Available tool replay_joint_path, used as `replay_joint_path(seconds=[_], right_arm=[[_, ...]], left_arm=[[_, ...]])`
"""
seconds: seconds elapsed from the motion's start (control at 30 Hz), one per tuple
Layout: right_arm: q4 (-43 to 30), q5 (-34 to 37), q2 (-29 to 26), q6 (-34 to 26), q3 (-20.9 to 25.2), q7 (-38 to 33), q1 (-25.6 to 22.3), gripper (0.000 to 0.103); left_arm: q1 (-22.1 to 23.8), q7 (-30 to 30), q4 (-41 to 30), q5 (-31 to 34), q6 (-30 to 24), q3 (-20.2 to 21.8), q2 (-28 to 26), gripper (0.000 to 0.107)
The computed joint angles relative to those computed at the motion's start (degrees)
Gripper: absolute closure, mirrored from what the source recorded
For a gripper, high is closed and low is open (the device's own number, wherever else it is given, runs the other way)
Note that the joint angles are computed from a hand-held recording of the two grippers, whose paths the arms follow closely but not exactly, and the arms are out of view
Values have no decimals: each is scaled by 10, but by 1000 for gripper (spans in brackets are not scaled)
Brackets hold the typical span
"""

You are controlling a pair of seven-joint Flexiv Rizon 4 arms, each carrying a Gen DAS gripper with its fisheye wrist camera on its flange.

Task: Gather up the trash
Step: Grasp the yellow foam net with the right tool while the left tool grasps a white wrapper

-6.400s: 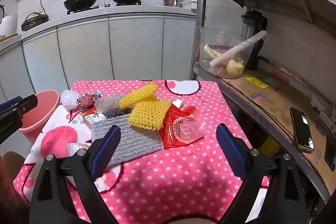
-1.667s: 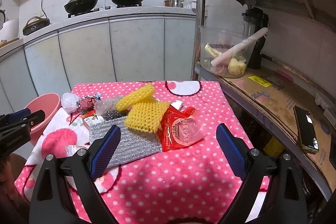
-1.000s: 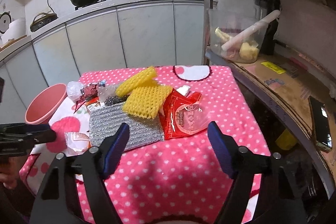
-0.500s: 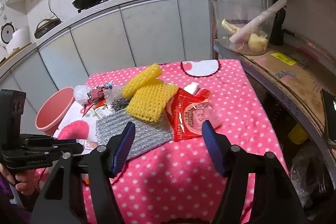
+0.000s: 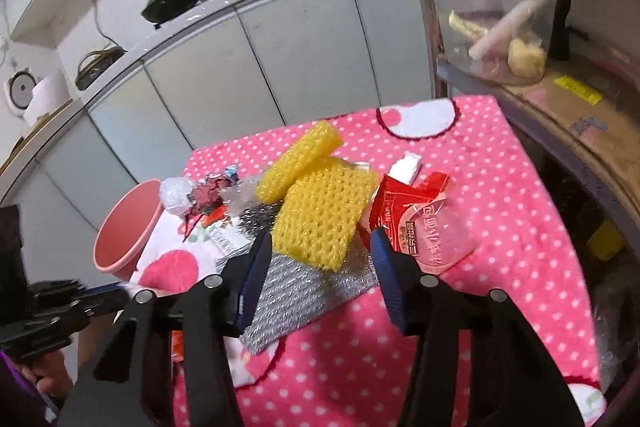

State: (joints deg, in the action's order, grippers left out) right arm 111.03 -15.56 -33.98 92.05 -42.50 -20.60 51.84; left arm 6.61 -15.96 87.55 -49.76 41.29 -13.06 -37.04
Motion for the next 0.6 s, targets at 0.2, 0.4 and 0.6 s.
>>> replay_joint_path(seconds=[0.2,0.4,0.6], right_arm=[[-32,1,2,-5,112,11,-96,92],[9,-23,14,-4,7,44,-8,103],[42,-8,22,-5,-119,39,103,103]], left_arm=[[7,2,8,-21,12,-1,7,102],[12,9,8,-45,20,-5,8,102],[23,27,7,-91,30,-13,14,102]])
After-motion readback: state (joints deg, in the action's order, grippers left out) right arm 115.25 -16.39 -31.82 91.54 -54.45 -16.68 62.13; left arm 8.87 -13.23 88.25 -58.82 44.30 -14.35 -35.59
